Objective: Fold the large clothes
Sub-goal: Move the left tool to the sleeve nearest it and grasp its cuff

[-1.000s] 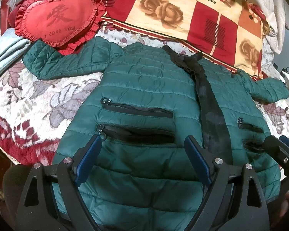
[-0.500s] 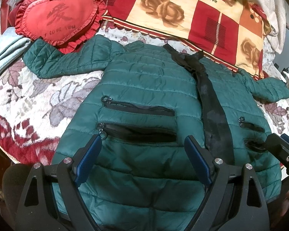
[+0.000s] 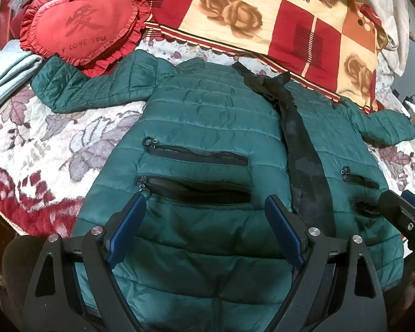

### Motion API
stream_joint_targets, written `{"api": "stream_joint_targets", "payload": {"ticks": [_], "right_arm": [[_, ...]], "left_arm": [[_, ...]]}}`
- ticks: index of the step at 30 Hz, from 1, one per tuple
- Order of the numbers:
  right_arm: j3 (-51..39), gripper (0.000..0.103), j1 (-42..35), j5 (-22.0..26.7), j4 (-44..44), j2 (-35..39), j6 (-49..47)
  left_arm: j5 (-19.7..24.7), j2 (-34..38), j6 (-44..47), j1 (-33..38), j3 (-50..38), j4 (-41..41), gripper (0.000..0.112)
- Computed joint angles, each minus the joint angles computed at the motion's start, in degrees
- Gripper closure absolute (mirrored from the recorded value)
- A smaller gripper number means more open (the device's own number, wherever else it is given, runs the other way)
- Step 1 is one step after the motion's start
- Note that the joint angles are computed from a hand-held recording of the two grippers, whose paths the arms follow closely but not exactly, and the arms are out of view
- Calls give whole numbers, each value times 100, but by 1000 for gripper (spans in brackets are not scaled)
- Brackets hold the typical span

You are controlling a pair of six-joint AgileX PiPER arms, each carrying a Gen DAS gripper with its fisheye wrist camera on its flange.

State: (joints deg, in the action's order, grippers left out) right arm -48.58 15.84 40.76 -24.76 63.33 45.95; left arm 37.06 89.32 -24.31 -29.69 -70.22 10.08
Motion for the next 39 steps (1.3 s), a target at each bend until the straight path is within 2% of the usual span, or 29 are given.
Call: {"api": "stream_joint_targets", "payload": {"ticks": [12,22,29,35,39], "right_arm": [[-67,0,-261,-200,297,182,-268],[-379,0,-513,-350,295,644,-568],[-566,0,-944,-700,1074,996,-1393],[-1045,0,-1063,-653,1001,1462,-1603],[-1294,0,-1348,-716,1772,1749,-2395]], "left_arm": [[-8,-3,-34,-15,18,45,25],[160,377,169,99,-491,5,25],[227,638,333,306,-827,-75,25],[332,899,466,722,-1281,-113,25],[522,1232,558,1214,-1831,-241,25]]}}
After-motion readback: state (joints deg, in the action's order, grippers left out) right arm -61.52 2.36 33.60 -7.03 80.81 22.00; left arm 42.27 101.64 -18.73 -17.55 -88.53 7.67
